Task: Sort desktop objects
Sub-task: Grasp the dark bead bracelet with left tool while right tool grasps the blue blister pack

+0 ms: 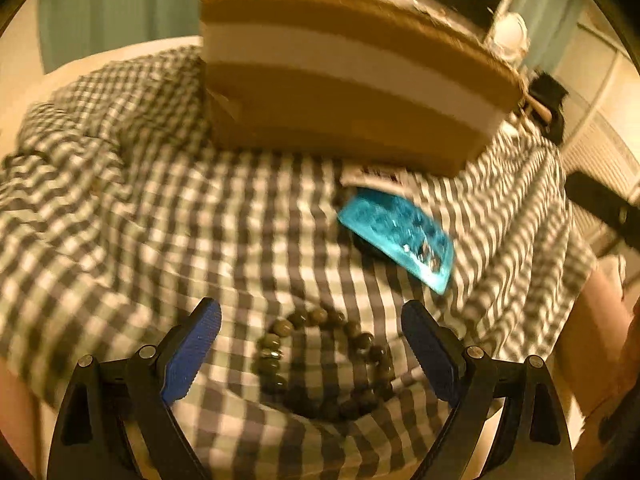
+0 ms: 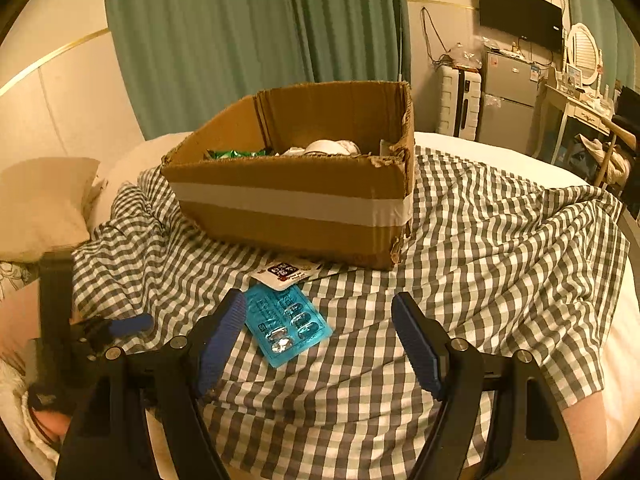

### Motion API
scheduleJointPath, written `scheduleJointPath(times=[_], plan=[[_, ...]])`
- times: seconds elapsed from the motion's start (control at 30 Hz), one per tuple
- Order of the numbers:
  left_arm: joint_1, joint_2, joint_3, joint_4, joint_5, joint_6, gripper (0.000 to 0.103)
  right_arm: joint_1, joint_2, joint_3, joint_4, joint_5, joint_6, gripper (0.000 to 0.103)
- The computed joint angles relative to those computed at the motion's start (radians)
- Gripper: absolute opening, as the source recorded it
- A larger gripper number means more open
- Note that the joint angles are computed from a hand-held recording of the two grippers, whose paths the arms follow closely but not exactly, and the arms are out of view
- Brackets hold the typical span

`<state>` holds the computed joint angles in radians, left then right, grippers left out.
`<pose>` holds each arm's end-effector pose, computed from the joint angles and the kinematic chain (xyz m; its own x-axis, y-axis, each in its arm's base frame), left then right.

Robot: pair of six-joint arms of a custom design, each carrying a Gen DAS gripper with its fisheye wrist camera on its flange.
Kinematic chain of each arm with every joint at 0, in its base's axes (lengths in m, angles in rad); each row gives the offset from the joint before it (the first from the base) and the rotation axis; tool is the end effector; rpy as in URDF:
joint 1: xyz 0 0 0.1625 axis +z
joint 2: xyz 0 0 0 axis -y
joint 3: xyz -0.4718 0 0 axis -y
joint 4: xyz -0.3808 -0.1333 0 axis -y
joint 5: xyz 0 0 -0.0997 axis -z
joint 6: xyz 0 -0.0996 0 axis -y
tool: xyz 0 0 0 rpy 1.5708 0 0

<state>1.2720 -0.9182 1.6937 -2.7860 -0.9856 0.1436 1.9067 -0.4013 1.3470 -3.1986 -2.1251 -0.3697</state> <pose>-0.0214 -0.7091 0.2381 -0.8189 0.1442 -0.5556 0.3875 0.8529 -0.3498 0.3361 -0.7172 0.0351 -0.7580 -0.2340 0.6088 -0.5682 0.6953 -0.4402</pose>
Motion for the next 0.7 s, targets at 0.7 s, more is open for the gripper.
scheduleJointPath(times=[0.7], plan=[[0.044, 0.013, 0.075, -0.137, -0.022, 0.210, 0.071, -0.027, 0.191, -0.284, 0.331, -0.028, -0.193, 0.075]])
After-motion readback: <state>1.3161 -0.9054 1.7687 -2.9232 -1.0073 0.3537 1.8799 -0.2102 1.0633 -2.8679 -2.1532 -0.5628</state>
